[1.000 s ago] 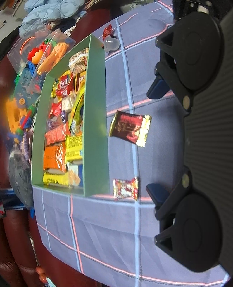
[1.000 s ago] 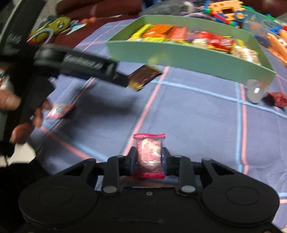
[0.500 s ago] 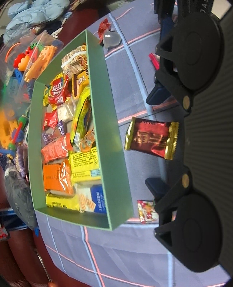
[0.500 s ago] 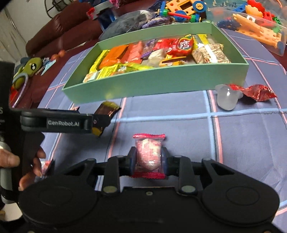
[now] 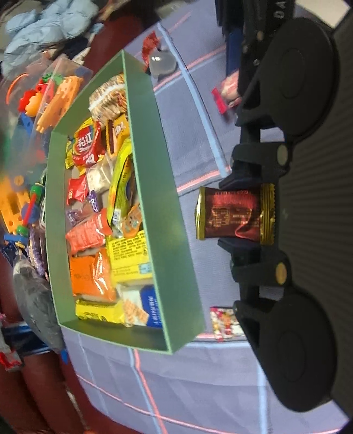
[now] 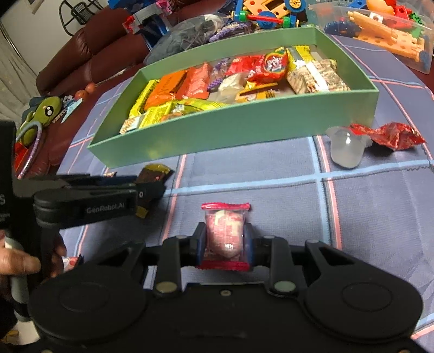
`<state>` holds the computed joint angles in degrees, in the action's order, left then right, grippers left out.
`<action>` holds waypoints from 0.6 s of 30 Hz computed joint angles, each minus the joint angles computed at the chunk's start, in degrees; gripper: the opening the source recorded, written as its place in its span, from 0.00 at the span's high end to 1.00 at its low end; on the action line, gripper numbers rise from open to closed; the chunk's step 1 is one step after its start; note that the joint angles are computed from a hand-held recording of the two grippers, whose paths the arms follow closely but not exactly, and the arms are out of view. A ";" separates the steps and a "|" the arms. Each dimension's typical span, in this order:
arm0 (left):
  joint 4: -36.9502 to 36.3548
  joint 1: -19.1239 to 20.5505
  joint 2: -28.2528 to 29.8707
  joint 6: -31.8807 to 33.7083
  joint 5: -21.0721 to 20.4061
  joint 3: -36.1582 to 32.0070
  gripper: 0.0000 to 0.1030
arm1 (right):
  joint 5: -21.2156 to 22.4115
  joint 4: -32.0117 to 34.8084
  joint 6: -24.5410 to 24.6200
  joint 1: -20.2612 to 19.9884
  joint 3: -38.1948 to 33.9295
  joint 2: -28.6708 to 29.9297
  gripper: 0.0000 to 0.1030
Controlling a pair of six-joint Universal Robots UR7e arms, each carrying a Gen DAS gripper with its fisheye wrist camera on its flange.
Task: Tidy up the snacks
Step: 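Grasp the dark red chocolate bar with the left tool while the right grasps the pink candy pack, then lower the dark red bar and pink pack into the tray and open both tools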
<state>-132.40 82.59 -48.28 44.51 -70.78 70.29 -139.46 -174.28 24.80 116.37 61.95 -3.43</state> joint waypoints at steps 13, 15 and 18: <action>3.22 -2.88 0.31 -2.87 -7.49 -6.09 0.64 | -0.61 -7.15 -8.73 0.42 -4.43 -0.39 0.73; 3.44 -3.47 2.08 -3.43 -7.55 -8.46 0.64 | -1.55 -8.03 -10.27 0.08 -5.78 -0.31 0.73; 4.82 -4.20 5.19 -4.75 -7.23 -12.70 0.64 | -2.50 -9.42 -11.54 -0.70 -7.14 -0.56 0.73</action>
